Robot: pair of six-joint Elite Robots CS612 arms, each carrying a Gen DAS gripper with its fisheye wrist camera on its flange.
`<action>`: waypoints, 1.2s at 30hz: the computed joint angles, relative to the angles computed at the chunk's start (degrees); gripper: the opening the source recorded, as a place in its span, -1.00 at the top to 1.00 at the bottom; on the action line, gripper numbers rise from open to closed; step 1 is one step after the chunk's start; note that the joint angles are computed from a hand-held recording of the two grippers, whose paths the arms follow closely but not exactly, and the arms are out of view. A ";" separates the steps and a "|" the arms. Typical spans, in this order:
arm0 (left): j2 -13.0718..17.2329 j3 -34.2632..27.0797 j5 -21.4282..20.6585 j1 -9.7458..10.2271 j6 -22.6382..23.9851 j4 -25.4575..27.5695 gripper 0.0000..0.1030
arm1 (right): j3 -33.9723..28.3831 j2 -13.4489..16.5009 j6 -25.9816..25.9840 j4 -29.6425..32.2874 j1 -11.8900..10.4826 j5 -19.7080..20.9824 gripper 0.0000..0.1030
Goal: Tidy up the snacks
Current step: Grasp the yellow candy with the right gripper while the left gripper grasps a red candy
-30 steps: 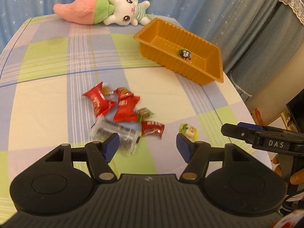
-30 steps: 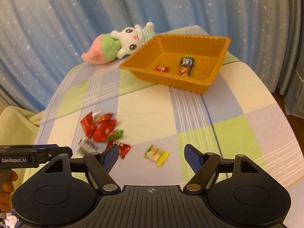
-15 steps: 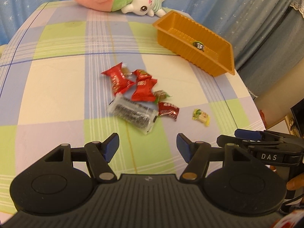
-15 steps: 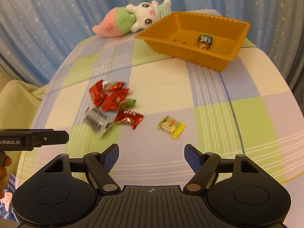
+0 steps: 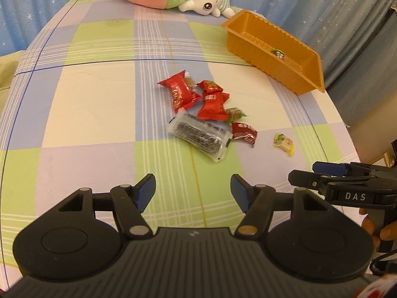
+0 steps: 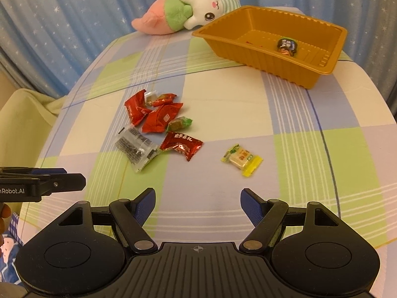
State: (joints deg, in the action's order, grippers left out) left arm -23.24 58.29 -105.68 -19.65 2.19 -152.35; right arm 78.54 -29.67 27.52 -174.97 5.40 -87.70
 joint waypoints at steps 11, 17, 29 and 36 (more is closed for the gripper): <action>1.14 -1.86 0.87 0.15 -0.80 0.48 -0.23 | -2.26 1.72 -1.84 -0.92 -0.01 -1.07 -0.46; 2.44 -4.39 1.89 0.02 -1.50 1.25 -0.22 | -4.95 3.21 -4.65 -1.23 -0.04 -1.63 -0.41; 5.19 -9.77 3.76 0.06 -3.06 2.95 -0.22 | -12.35 6.92 -7.82 1.01 -0.45 -0.35 0.01; 6.23 -11.80 3.92 0.30 -3.68 4.34 -0.22 | -16.30 8.94 -8.58 3.10 -0.65 0.16 0.14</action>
